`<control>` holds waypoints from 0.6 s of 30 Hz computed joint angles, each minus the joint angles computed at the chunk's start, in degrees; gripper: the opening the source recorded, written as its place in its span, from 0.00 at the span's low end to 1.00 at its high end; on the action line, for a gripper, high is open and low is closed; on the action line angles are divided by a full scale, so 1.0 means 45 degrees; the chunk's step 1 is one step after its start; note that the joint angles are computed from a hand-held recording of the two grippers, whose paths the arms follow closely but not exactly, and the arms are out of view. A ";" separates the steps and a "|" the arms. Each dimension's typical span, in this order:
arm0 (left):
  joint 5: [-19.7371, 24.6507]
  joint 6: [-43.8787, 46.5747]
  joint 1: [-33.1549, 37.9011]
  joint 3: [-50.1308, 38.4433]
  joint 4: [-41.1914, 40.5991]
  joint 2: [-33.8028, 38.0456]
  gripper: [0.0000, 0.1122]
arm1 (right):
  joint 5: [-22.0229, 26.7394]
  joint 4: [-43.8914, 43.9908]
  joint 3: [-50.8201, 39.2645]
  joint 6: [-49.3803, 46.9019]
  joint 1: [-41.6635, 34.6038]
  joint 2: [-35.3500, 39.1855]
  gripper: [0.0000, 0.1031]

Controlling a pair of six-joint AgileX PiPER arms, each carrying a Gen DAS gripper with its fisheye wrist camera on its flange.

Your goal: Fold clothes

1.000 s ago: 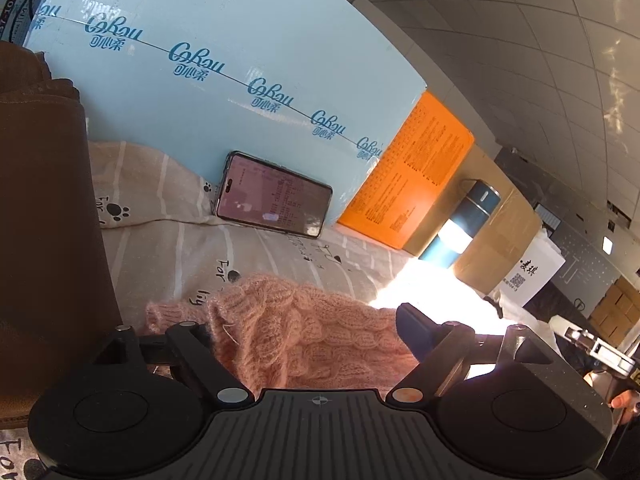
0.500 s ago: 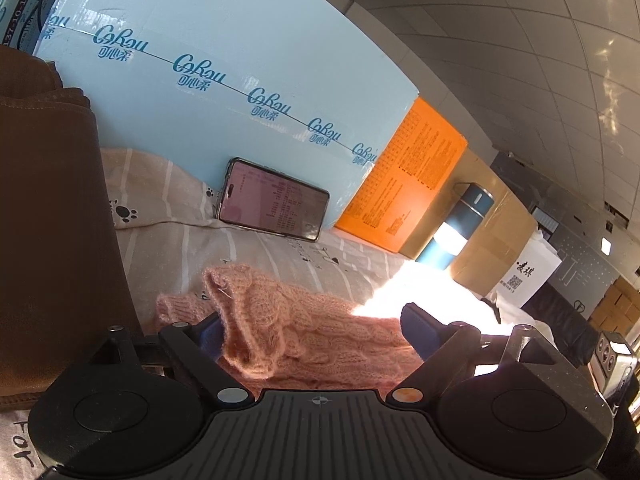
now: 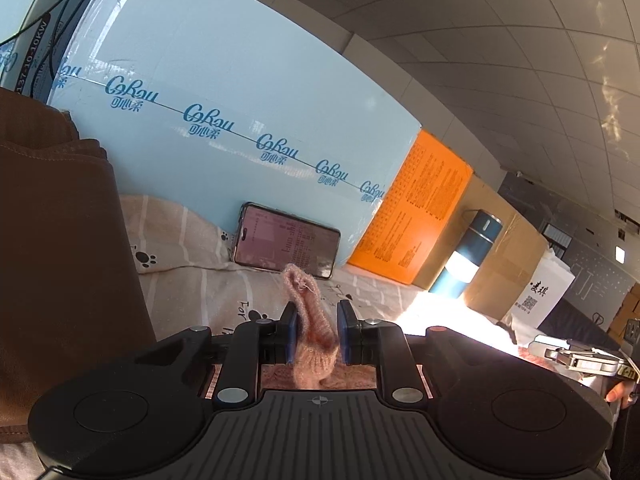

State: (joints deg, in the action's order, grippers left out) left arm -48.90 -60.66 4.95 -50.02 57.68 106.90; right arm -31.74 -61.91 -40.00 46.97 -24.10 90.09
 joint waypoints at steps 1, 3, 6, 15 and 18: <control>0.0009 -0.0006 -0.0006 -0.0007 -0.0018 -0.0001 0.13 | 0.0158 -0.0825 -0.0382 0.1172 -0.0302 0.0350 0.78; 0.0093 -0.0068 -0.0036 -0.0055 0.0012 0.0019 0.11 | -0.0080 -0.2499 -0.0792 0.3391 -0.0830 0.0819 0.73; 0.0058 0.0245 -0.0093 0.0090 -0.0171 -0.0098 0.06 | -0.0704 -0.3342 -0.0565 0.4066 -0.1258 0.1044 0.24; -0.1625 0.2930 0.0221 0.2373 -0.2512 -0.1671 0.04 | -0.5814 -0.4179 0.1419 0.3578 -0.4255 -0.0058 0.17; -0.2289 0.3454 0.0549 0.3293 -0.2919 -0.2406 0.04 | -0.8290 -0.5437 0.1268 0.4308 -0.5889 0.0464 0.17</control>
State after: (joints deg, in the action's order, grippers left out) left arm -59.20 -45.12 7.41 -35.20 44.54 96.07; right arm -69.05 -86.38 -34.29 66.36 -50.60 92.18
